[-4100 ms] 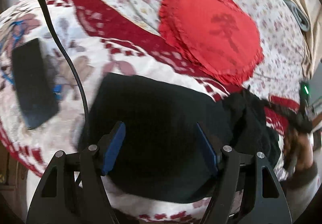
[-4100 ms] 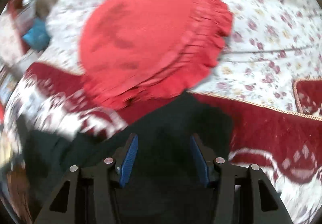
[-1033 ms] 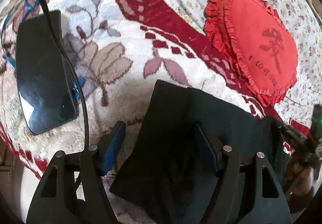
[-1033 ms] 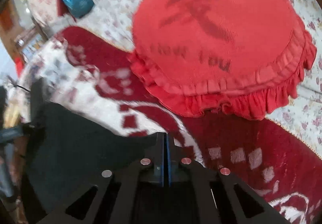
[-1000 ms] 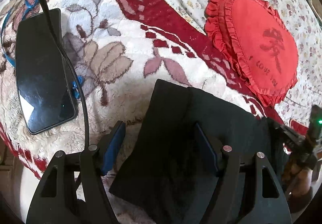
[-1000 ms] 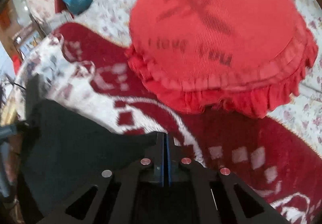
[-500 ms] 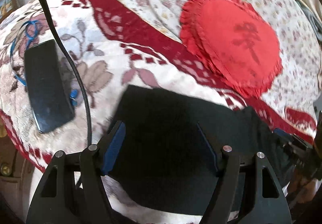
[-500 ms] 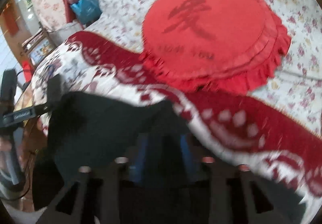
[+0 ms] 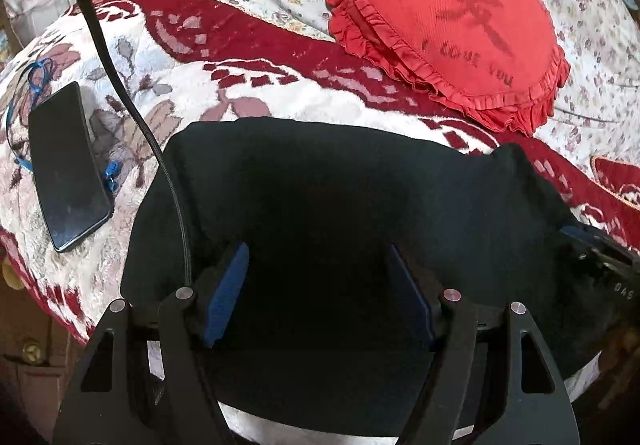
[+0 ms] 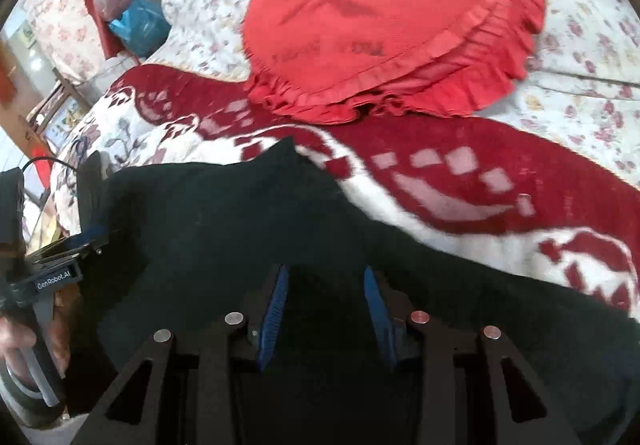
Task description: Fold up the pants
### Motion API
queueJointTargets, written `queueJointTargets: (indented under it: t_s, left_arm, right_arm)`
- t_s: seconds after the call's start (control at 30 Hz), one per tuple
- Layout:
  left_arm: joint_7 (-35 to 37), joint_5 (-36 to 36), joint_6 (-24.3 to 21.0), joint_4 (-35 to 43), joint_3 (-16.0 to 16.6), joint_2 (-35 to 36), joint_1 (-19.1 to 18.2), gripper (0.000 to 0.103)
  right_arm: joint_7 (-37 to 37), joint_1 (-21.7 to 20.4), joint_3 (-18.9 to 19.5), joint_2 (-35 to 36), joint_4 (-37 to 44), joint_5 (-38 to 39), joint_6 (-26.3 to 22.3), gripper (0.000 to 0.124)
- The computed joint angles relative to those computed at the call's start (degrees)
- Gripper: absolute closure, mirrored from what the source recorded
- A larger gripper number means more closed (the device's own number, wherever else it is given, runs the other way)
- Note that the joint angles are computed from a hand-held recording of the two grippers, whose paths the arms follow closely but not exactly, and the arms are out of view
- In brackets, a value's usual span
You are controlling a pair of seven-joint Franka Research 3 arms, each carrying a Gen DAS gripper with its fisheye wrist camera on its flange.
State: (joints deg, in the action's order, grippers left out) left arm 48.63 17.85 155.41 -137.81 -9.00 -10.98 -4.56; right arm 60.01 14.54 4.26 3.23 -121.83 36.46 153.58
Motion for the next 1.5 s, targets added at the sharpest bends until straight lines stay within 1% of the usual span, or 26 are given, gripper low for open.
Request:
queueJointTargets:
  t_s: [0.07,0.17,0.27,0.4,0.57,0.7,0.83,0.97,1.03,1.1,1.23,1.43,1.5]
  left_arm:
    - [-1.04,0.81,-0.58,0.25,-0.41,-0.22,0.18,0.032]
    - [-1.9,1.3,-1.13,0.43,-0.73,-0.98,-0.03,0.032]
    - [-2.45,2.2,-1.15,0.57,-1.11,-1.79,-0.34,0.032]
    - [-1.82,1.67,-0.52,0.96,-1.6,-2.42,-1.68,0.032]
    - [-1.82,2.89,-0.35,2.6,-3.0,-1.16,-3.14,0.032]
    - [-1.14,2.71,-0.7,4.16,-3.61,1.0,-4.85,0.032]
    - [-1.08,3.42,-1.36,5.72,-4.18,3.24,-6.06,0.032]
    - [-0.53,3.15,-1.83,7.29,-4.16,5.8,-7.02,0.032]
    - [-0.06,2.47,-2.41,8.06,-4.09,7.01,-7.46,0.032]
    - [-0.54,2.97,-3.0,8.7,-4.11,7.87,-7.67,0.032]
    - [-0.48,3.64,-4.18,9.68,-4.08,8.06,-8.06,0.032]
    - [0.81,3.73,-3.66,10.83,-4.38,8.02,-8.83,0.032]
    - [1.17,3.8,-3.53,11.48,-4.55,8.27,-9.14,0.032]
  right_arm:
    - [1.7,-0.03,-0.3,-1.1,-0.78,-1.59,-0.13,0.086]
    - [3.59,0.06,-0.61,-3.58,-2.94,-4.89,0.94,0.085]
    - [1.55,0.0,-1.22,-6.69,-5.39,-2.78,0.76,0.085]
    - [1.18,-0.09,-1.98,-10.53,-9.2,-2.94,0.6,0.084]
    - [3.5,-1.16,-2.54,-14.4,-14.02,-7.3,1.2,0.082]
    - [4.3,-1.99,-3.93,-16.6,-16.92,-7.42,1.12,0.081]
    - [4.4,-3.01,-5.14,-17.42,-18.57,-7.15,1.48,0.079]
    - [5.72,-4.6,-5.47,-15.83,-18.53,-8.34,2.43,0.079]
    - [3.44,-3.94,-6.6,-15.34,-18.0,-5.29,2.06,0.079]
    - [3.26,-4.25,-6.5,-15.41,-17.7,-4.83,1.67,0.079]
    - [3.05,-4.51,-6.45,-16.8,-18.13,-4.14,1.43,0.079]
    - [1.89,-4.78,-7.68,-20.32,-19.72,-1.62,0.31,0.078]
    - [3.01,-5.62,-7.02,-21.22,-20.26,-3.27,0.77,0.076]
